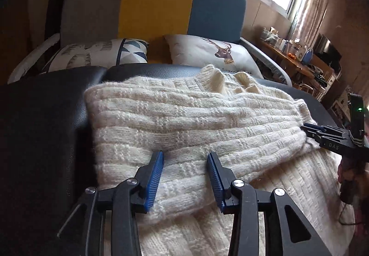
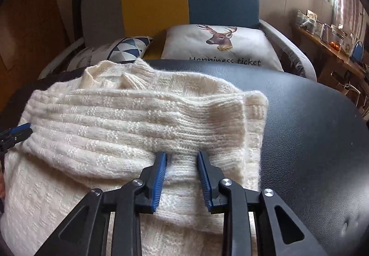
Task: Fold clothes
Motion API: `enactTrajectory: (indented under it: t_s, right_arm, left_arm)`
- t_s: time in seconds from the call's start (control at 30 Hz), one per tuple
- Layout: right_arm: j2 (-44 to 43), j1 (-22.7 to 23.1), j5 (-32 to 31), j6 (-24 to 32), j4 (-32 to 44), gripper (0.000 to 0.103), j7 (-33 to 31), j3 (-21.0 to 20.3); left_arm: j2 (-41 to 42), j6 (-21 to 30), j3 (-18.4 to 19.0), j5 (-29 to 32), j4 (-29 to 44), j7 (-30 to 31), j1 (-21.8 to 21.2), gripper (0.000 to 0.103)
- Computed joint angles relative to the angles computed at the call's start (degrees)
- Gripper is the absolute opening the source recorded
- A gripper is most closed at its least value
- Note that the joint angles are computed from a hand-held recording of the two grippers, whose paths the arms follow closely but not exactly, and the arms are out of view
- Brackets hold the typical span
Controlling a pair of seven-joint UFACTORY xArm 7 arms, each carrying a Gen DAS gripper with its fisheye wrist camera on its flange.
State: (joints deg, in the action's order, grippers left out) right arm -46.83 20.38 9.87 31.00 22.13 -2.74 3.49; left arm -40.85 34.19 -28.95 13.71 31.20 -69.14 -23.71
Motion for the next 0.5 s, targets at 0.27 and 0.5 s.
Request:
enactTrajectory:
  t_s: [0.27, 0.5]
  right_arm:
    - [-21.86, -0.94, 9.83, 23.41, -1.26, 0.030, 0.04, -11.43]
    - [-43.99, -20.47, 5.56, 60.95, -2.59, 0.032, 2.22, -28.09]
  left_arm:
    - [-3.06, 10.92, -1.62, -1.15, 3.86, -0.01, -2.59, 0.048]
    - [-23.32, 21.77, -5.89, -12.14, -3.19, -10.38, -15.04, 0.058]
